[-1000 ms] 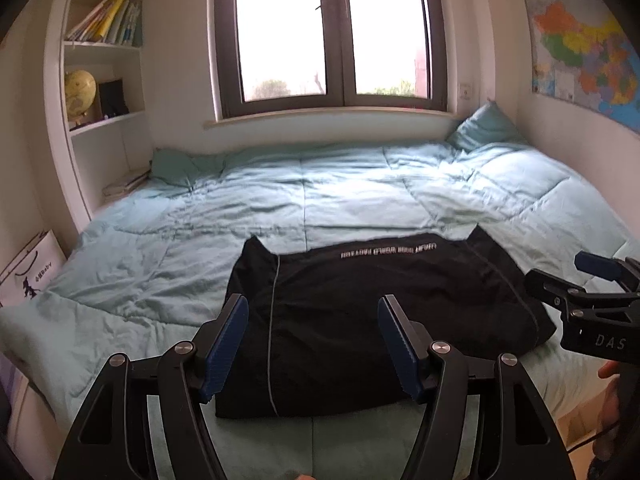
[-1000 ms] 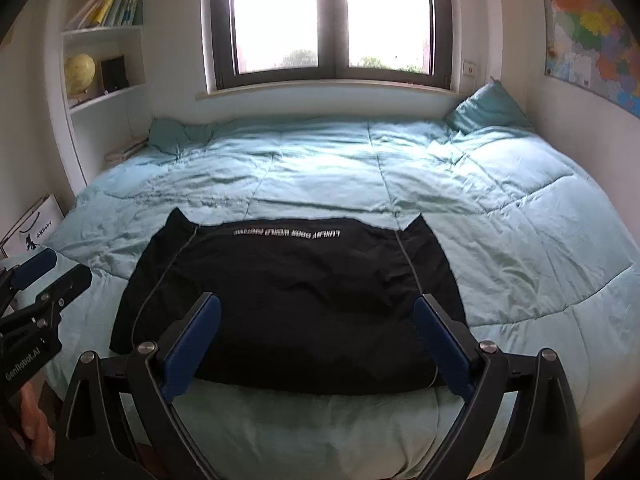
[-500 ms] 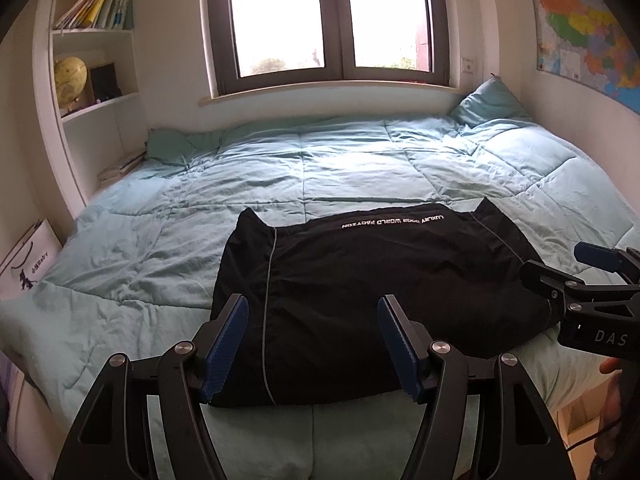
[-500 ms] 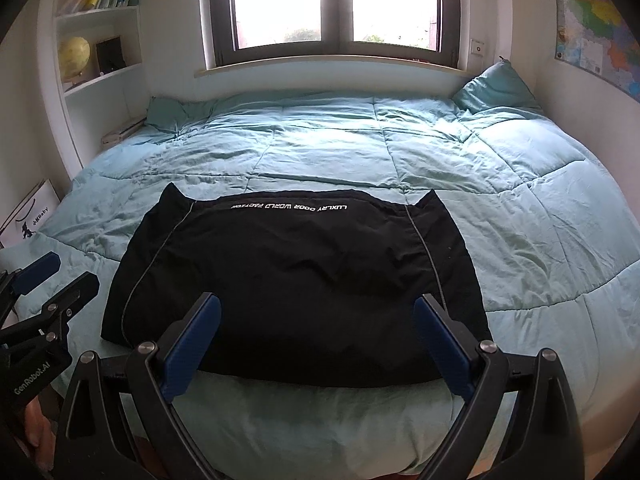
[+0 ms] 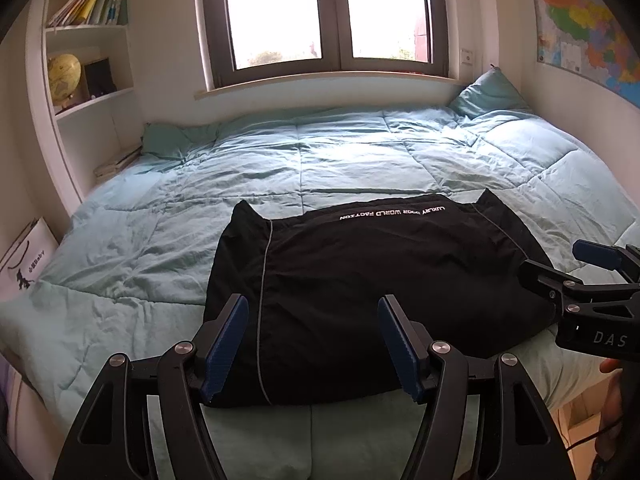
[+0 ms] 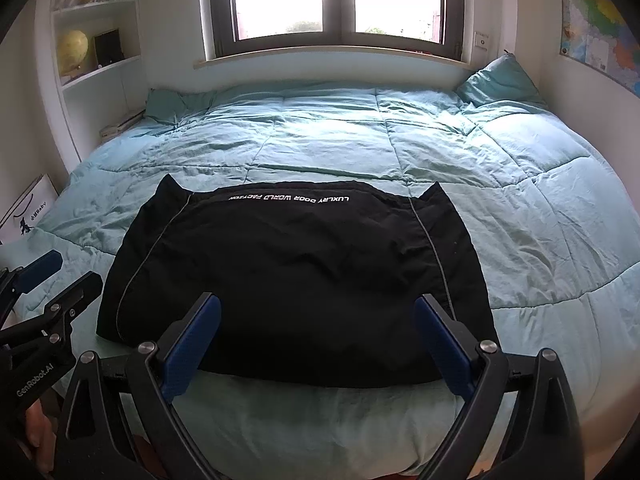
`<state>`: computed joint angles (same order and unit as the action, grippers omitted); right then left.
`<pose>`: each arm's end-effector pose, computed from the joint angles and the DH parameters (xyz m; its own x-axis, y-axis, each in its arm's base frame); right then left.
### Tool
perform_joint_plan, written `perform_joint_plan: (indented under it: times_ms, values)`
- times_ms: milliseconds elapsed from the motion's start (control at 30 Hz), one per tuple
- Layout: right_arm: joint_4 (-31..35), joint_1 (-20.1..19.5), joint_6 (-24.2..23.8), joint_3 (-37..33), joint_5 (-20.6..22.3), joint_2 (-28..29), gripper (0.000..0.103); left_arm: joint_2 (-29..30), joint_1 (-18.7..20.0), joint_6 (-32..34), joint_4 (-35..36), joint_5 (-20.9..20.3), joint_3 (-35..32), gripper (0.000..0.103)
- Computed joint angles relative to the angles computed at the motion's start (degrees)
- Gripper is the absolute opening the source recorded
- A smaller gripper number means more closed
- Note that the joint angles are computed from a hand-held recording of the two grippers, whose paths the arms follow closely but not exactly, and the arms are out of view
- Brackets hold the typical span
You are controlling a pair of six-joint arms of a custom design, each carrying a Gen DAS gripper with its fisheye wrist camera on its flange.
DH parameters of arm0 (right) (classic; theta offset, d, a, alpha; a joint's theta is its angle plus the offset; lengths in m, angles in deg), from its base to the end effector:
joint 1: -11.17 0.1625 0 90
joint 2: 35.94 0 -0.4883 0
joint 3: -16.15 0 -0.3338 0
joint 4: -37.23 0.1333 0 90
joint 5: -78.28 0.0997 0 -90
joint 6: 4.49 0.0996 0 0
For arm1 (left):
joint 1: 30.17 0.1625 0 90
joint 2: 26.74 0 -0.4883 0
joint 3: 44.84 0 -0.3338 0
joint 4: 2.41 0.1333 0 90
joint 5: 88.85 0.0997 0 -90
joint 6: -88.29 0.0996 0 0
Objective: Fold large clothes
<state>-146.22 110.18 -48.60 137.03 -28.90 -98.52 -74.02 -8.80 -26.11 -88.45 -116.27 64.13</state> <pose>0.1866 -0.5137 0.2915 -0.6075 -0.5489 0.5741 -0.7673 0.5926 -0.2453 -0.3745 -0.3846 0.1176 -0.5915 -0.4357 -0.6785 0.3744 0.5968 -0.7097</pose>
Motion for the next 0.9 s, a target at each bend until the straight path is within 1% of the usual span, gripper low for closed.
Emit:
perform_joint_plan:
  times_ms: [167, 233, 900]
  values:
    - [1.3, -0.2, 0.1, -0.7, 0.0, 0.3, 0.098, -0.1, 0.2, 0.5, -0.4, -0.2, 0.2, 0.069]
    - [2.5, -0.3, 0.5, -0.9, 0.3, 0.1, 0.098, 0.1, 0.2, -0.1, 0.7, -0.4, -0.2, 0.069]
    - [2.8, -0.6, 0.7, -0.9, -0.4, 0.6, 0.098, -0.3, 0.3, -1.0, 0.4, -1.1, 0.8, 0.069]
